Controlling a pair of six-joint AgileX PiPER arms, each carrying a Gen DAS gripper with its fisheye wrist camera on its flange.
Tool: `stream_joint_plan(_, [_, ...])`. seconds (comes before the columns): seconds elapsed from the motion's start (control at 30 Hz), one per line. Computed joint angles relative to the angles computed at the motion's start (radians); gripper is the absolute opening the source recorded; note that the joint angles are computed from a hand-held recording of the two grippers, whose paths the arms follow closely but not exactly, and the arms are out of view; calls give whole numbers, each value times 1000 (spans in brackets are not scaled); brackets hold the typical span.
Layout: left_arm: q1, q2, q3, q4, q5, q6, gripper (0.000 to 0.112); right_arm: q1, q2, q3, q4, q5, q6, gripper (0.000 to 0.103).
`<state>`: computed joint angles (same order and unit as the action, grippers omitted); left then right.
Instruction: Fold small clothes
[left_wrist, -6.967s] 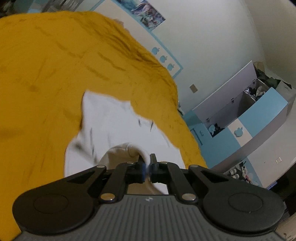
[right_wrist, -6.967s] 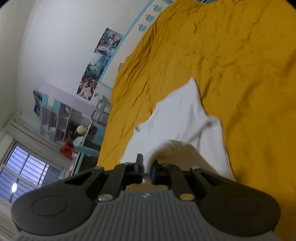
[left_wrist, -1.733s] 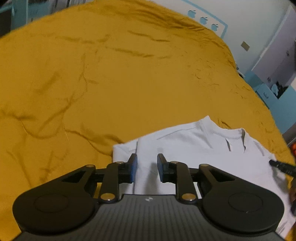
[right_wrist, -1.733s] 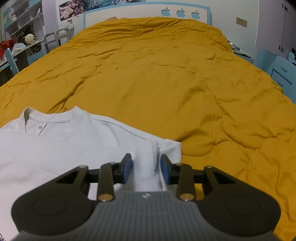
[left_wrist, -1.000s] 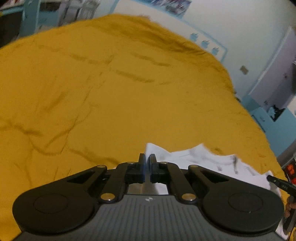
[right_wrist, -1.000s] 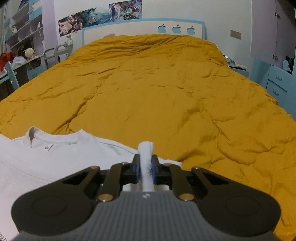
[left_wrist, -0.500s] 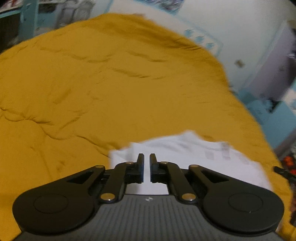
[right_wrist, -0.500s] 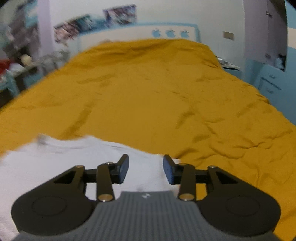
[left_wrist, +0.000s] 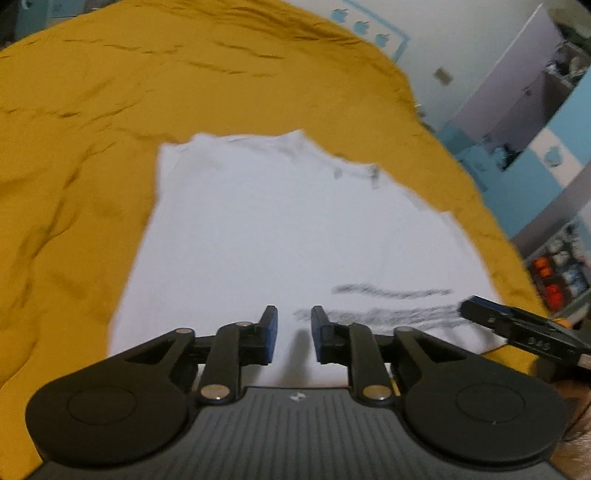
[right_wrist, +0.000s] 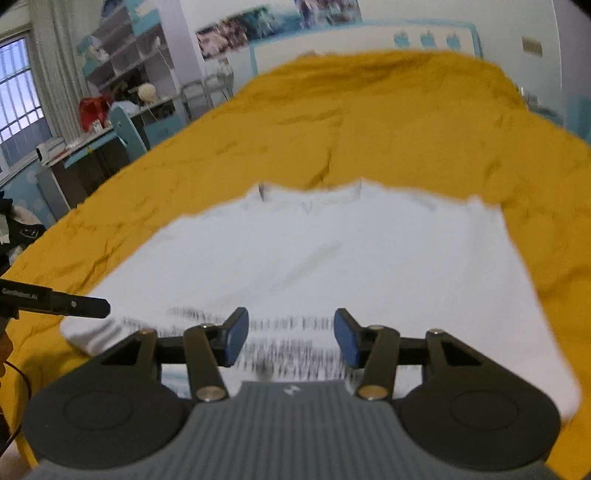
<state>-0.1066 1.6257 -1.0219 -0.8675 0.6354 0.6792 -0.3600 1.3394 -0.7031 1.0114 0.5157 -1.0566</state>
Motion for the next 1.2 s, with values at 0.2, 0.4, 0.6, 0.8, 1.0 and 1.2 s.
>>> stream_joint_plan(0.2, [97, 15, 107, -90, -12, 86, 25, -137, -31, 106, 45, -67, -76, 44])
stream_joint_plan(0.4, [218, 73, 114, -222, 80, 177, 7, -412, 7, 103, 50, 39, -117, 44])
stream_joint_plan(0.6, [114, 28, 93, -68, -14, 98, 14, -337, -39, 96, -103, -15, 16, 48])
stream_joint_plan(0.8, [-2, -125, 80, -13, -52, 15, 55, -158, -112, 8, -223, 60, 304, 54])
stream_joint_plan(1.0, [-185, -109, 12, 271, -146, -227, 61, 80, -5, -149, -178, 15, 421, 56])
stream_joint_plan(1.2, [-206, -13, -11, 342, -114, -307, 64, 210, 283, -408, -81, -62, 480, 61])
